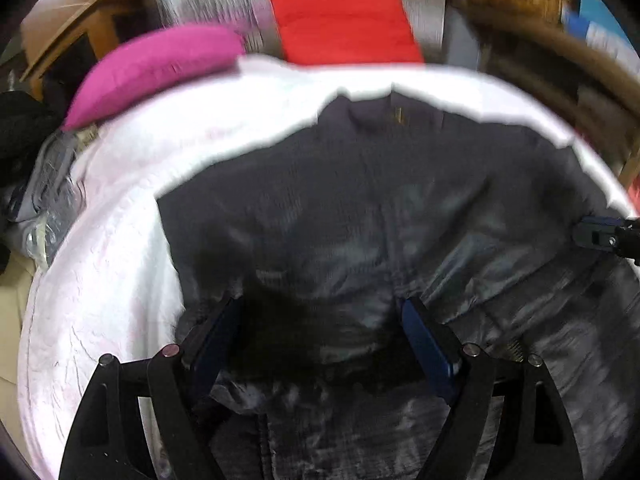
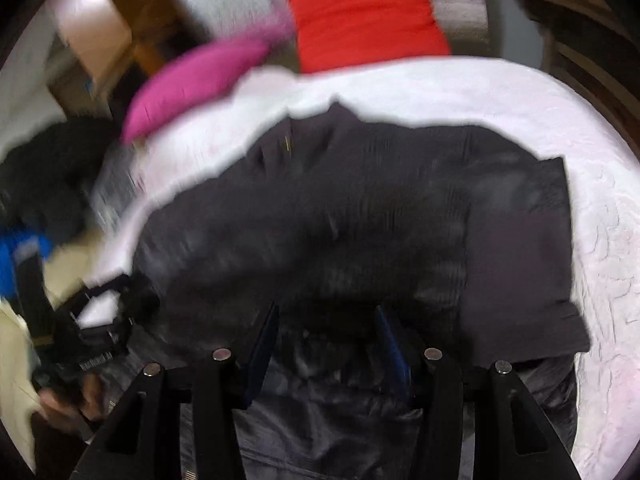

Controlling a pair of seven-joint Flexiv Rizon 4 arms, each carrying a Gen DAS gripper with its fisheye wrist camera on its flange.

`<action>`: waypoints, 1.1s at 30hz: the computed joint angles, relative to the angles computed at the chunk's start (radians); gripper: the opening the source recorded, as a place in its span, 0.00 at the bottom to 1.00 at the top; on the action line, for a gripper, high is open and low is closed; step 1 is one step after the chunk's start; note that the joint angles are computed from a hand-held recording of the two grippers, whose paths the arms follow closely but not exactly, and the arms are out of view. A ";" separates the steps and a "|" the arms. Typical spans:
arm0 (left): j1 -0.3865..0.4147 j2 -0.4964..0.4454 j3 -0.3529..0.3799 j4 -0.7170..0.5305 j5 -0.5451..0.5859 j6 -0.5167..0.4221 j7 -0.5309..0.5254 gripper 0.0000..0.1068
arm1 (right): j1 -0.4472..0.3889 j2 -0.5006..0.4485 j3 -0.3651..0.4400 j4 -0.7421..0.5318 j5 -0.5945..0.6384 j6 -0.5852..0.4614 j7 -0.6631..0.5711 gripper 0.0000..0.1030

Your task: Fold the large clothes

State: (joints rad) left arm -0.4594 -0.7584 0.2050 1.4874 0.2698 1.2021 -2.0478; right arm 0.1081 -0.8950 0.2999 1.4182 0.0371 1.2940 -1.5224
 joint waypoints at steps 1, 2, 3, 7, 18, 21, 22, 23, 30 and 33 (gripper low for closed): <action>0.006 -0.004 -0.007 -0.001 -0.005 -0.005 0.007 0.79 | 0.013 0.000 -0.018 0.005 -0.009 -0.022 0.007 0.52; 0.002 -0.005 -0.003 0.000 0.000 -0.001 0.004 0.79 | 0.021 -0.003 -0.029 0.011 -0.017 -0.019 0.012 0.53; 0.004 -0.006 -0.002 0.001 0.003 0.000 0.010 0.79 | 0.027 0.001 -0.037 0.022 -0.021 -0.007 0.015 0.52; -0.012 -0.003 0.004 0.003 0.020 -0.010 0.018 0.79 | 0.048 0.028 -0.065 0.069 -0.044 -0.007 0.038 0.53; -0.002 0.079 0.013 0.111 0.039 0.109 0.005 0.79 | -0.086 0.101 0.089 0.221 0.000 0.167 0.028 0.61; -0.040 0.142 0.065 0.202 0.081 0.185 -0.023 0.79 | -0.180 0.158 0.182 0.364 0.050 0.359 -0.013 0.73; -0.048 0.161 0.080 0.234 0.090 0.207 -0.034 0.79 | -0.205 0.168 0.204 0.393 0.049 0.388 -0.009 0.73; -0.056 0.188 0.096 0.277 0.101 0.236 -0.047 0.79 | -0.258 0.178 0.252 0.438 0.054 0.424 -0.010 0.73; -0.157 0.309 0.246 0.522 0.159 0.387 -0.178 0.79 | -0.475 0.210 0.423 0.648 0.021 0.525 0.053 0.73; -0.180 0.350 0.279 0.650 0.135 0.472 -0.212 0.79 | -0.559 0.227 0.464 0.742 -0.002 0.536 0.092 0.73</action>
